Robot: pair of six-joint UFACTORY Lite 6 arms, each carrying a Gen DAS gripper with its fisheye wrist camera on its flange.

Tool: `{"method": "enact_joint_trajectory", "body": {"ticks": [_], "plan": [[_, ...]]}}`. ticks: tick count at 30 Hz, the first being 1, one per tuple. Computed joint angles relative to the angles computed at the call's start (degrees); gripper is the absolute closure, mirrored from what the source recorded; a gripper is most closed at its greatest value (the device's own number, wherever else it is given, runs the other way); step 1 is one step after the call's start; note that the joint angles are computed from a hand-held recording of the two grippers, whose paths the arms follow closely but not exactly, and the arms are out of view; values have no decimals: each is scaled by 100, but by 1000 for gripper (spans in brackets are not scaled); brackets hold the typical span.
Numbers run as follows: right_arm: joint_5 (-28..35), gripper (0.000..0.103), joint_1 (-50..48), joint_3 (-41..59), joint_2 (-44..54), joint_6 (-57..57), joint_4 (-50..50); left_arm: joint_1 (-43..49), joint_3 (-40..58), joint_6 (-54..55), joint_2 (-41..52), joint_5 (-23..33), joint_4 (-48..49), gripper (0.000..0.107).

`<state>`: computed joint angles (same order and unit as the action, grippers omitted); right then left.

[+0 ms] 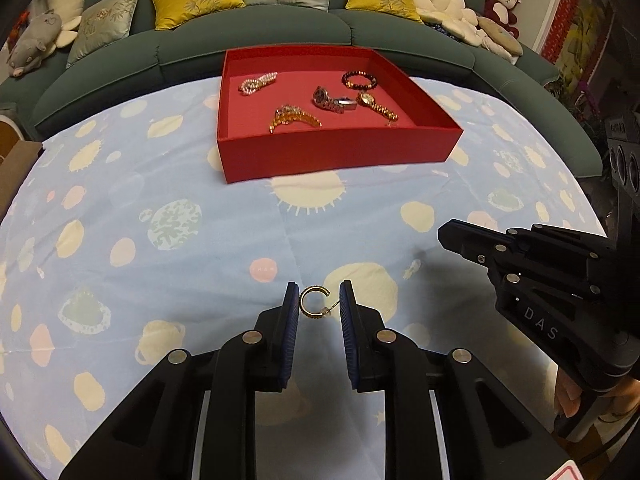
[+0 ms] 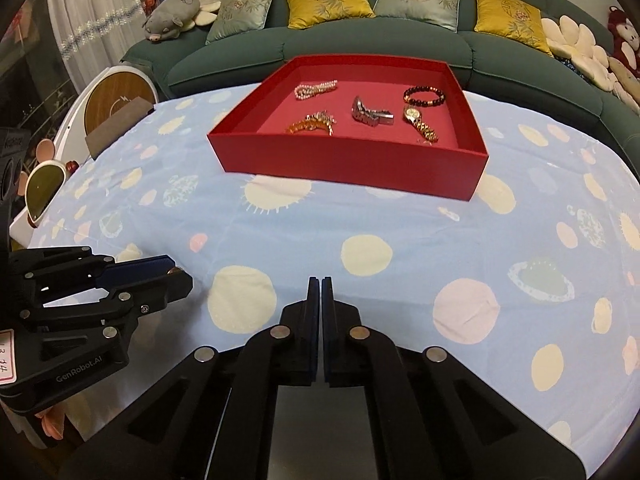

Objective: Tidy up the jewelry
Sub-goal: 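Carry the gold hoop earring into the red box and open the left tool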

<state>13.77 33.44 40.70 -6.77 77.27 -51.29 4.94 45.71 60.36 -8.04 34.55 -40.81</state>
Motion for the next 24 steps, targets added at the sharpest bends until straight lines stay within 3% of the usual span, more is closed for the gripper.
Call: {"method": "enact_joint_trajectory", "body": {"ticks": [3, 8, 13, 16, 18, 20, 22, 24], "plan": [[96, 103, -127, 347, -138, -425, 244, -15, 627, -232, 61, 211, 3, 89], [137, 103, -581, 1466, 354, -812, 301, -486, 2300, -1145, 920, -26, 373, 89], [-16, 103, -1216, 2618, 1392, -1227, 552, -1109, 4294, -2463, 2632, -284, 1174, 89], [-241, 103, -1617, 3097, 2022, -2388, 1808, -1321, 5178, -3032, 3557, -436, 1569, 89], [-226, 102, -1715, 3312, 2352, -2711, 2023, -1386, 5974, -3389, 4319, -140, 1818, 86], [-146, 96, -1772, 3358, 2509, -2413, 1724, -1512, 6362, -4253, 4778, -210, 2609, 78], [-205, 85, -1854, 3234, 2487, -1996, 1364, -1620, 6167, -5049, 4790, -644, 3383, 52], [-160, 65, -1847, 3133, 2435, -1099, 477, -1676, 5849, -5731, 4648, -1058, 4069, 43]]}}
